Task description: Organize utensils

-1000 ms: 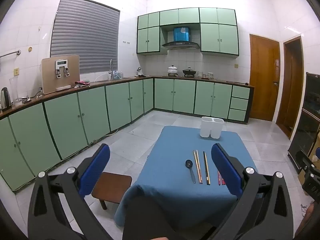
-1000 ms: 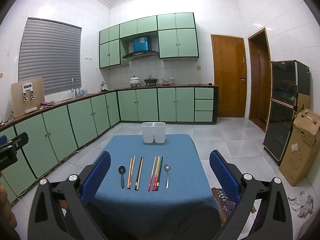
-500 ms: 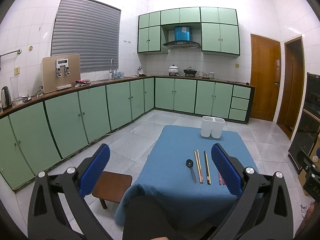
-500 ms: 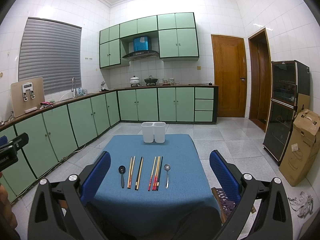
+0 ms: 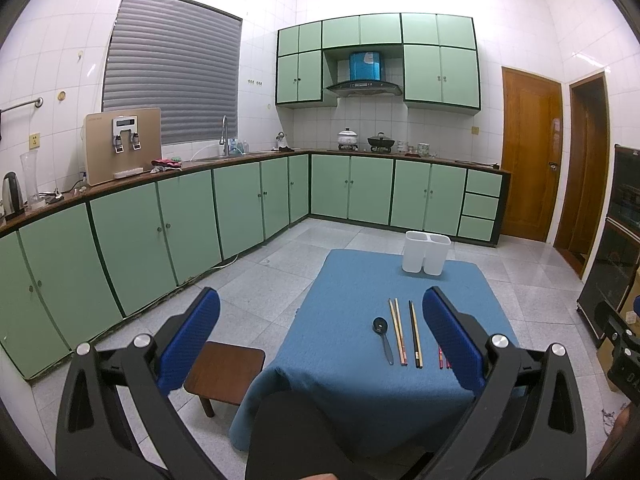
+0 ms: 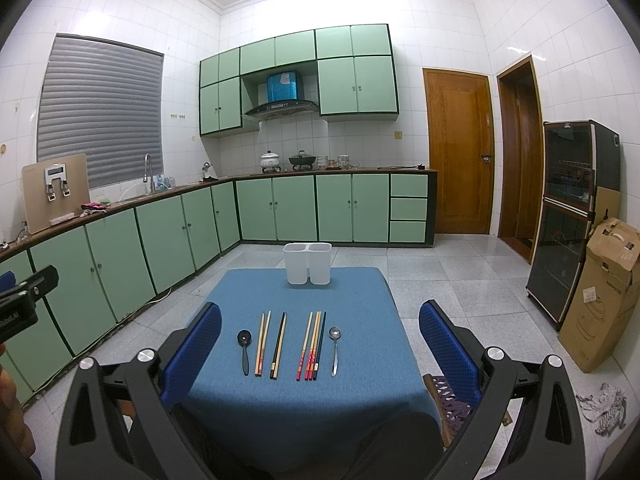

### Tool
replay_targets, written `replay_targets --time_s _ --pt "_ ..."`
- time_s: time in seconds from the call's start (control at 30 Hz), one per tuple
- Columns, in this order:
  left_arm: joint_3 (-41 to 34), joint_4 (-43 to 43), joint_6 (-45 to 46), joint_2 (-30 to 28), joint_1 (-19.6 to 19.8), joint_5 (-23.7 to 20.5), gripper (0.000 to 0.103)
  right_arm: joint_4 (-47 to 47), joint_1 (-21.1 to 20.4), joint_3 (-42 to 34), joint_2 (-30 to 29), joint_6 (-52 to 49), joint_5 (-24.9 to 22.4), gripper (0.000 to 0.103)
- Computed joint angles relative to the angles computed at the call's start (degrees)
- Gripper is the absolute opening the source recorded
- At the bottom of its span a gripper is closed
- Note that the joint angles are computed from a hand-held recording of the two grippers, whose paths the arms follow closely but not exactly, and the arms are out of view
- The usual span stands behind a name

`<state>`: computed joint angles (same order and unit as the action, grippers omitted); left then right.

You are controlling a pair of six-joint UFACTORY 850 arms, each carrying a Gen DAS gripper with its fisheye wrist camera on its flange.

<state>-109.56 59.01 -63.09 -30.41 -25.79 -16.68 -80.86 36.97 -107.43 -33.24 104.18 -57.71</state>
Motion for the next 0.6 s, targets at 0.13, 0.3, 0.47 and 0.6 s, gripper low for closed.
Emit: replay_targets --time_s 0.13,0.3,0.47,0.6 --pt "-0.25 -0.3 0.27 -0.11 -0.01 -0.18 0.098 -0.05 0.0 0.04 0.04 0.0 0.03 0.097" --pt "-0.21 -0.28 0.27 -0.19 0.03 -0.13 0.098 0.09 0.0 -0.03 0.01 -0.09 0.04 0.097" --pt "-0.46 -0.35 0.35 -0.35 -0.01 -0.34 0.098 -0.01 0.06 -0.08 -0.01 -0.11 -0.14 0.097" --pt "-0.46 -0.51 0.59 -0.34 0.02 -0.28 0.098 0.2 0.06 -0.15 -0.02 -0.29 -0.12 0.097"
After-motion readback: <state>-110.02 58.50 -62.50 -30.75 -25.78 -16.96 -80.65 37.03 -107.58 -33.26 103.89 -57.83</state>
